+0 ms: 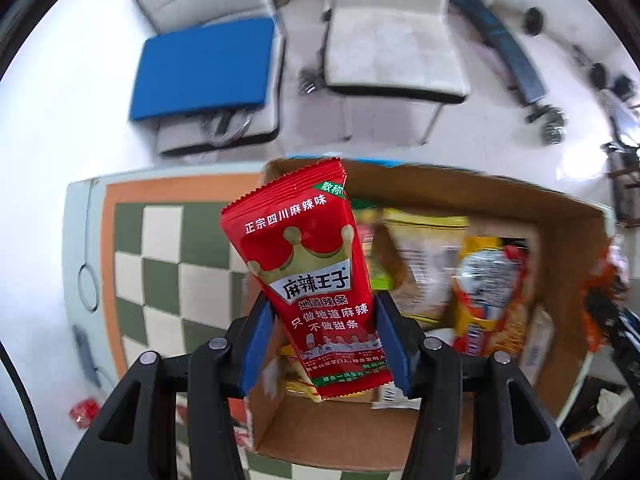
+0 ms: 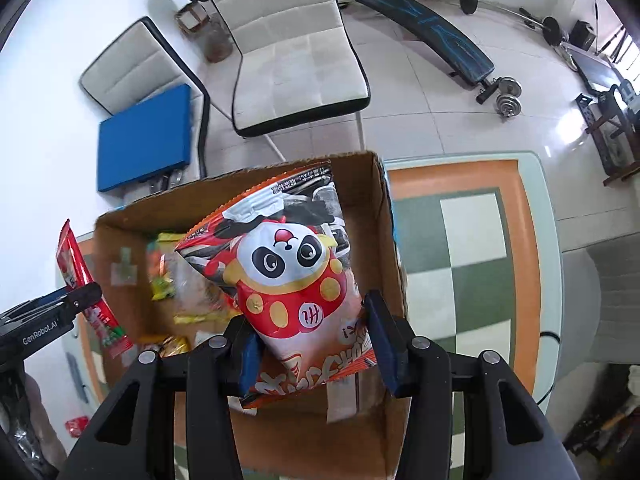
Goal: Organize snacks
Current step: 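Carry both packets over the box and open both tools to drop them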
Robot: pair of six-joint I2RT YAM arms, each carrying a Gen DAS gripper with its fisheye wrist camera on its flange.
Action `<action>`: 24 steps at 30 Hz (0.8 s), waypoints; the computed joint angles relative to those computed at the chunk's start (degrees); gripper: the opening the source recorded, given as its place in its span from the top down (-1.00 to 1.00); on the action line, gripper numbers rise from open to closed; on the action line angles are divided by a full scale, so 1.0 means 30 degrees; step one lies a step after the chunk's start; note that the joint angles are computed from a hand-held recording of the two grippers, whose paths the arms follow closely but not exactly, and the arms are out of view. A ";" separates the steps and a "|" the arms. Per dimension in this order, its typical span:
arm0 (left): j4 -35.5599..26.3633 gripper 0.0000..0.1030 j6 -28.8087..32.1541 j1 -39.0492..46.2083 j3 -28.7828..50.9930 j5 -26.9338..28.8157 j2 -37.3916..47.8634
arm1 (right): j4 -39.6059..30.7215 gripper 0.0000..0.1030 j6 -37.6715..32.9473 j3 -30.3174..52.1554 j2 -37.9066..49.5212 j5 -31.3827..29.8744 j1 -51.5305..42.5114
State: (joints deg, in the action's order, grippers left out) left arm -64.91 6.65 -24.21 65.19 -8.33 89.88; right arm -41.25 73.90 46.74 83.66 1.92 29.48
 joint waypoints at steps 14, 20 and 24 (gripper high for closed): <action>0.0086 -0.59 0.0421 0.1236 -0.0175 0.1471 0.1335 | -0.0008 -0.80 -0.0508 0.1630 0.2806 -0.0247 -0.0451; -0.0421 -0.60 0.1358 0.1734 -0.0217 0.2046 0.0038 | -0.0221 -0.81 0.0394 0.1815 0.2274 -0.0159 0.0366; -0.1178 -0.60 0.2301 0.2421 -0.0642 0.2360 -0.2333 | -0.0390 -0.82 0.1417 0.1911 0.1355 0.0060 0.1598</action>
